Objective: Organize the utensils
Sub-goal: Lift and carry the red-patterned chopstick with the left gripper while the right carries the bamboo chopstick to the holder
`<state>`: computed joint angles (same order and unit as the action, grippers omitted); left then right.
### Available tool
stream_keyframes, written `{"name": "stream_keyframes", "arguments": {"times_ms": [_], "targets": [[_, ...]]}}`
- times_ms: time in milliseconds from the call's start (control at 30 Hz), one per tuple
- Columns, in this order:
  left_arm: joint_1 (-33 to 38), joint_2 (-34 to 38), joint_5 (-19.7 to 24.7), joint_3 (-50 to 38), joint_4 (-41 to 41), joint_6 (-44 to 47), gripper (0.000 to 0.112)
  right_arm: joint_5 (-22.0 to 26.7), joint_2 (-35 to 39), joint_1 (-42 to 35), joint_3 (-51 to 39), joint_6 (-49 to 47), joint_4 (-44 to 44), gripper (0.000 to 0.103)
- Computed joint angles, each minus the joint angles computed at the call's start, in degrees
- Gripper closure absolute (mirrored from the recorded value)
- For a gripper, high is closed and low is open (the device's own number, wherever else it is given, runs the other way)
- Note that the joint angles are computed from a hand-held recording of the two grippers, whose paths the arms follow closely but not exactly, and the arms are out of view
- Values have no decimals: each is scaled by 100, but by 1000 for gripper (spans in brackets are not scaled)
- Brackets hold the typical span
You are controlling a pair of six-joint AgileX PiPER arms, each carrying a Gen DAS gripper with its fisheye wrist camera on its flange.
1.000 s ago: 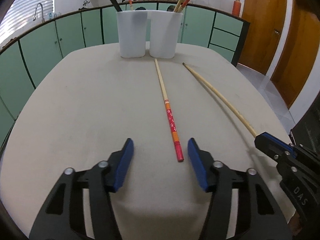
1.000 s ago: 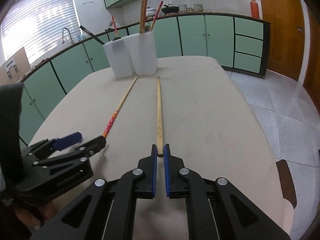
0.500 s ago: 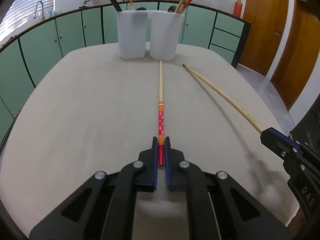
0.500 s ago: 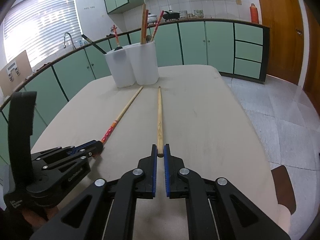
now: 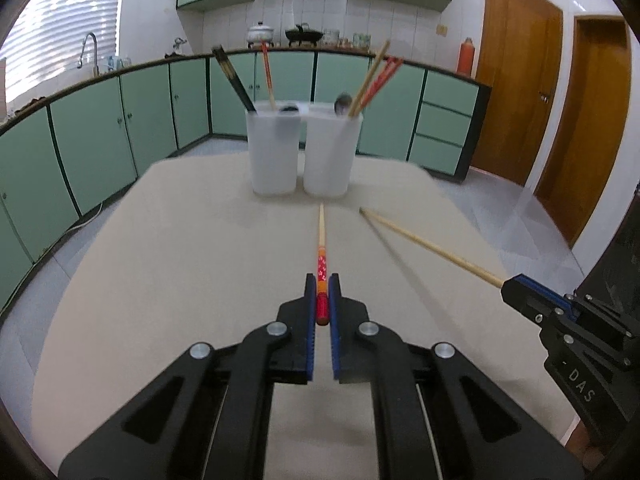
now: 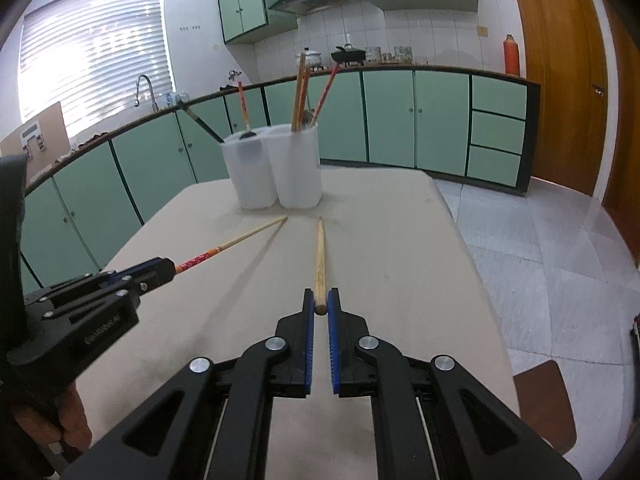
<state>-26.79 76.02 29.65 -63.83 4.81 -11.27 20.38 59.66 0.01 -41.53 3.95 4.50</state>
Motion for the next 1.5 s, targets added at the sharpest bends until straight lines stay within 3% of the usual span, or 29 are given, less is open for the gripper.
{"name": "stream_keyframes", "arguments": {"times_ms": [367,667,1000,1367,1500], "targets": [[265,8,163,-865,-458,527,107,628,200,-431,-1110,-1309,1168,96],[497,413,460,-1885,-927,1047,107,1389,896,-737,-2555,-2097,1995,96],[1012,1008,1222,-3104,-1993,2060,107,2583,2035,-824,-4485,-2590,2324,96],[1536,1542,2311,-4643,-2512,2430,107,3173,2783,-741,-5955,-2646,2336,96],[1836,1783,2595,-5486,-2741,2505,107,3533,3214,-757,-7008,-2572,2378,96]]}}
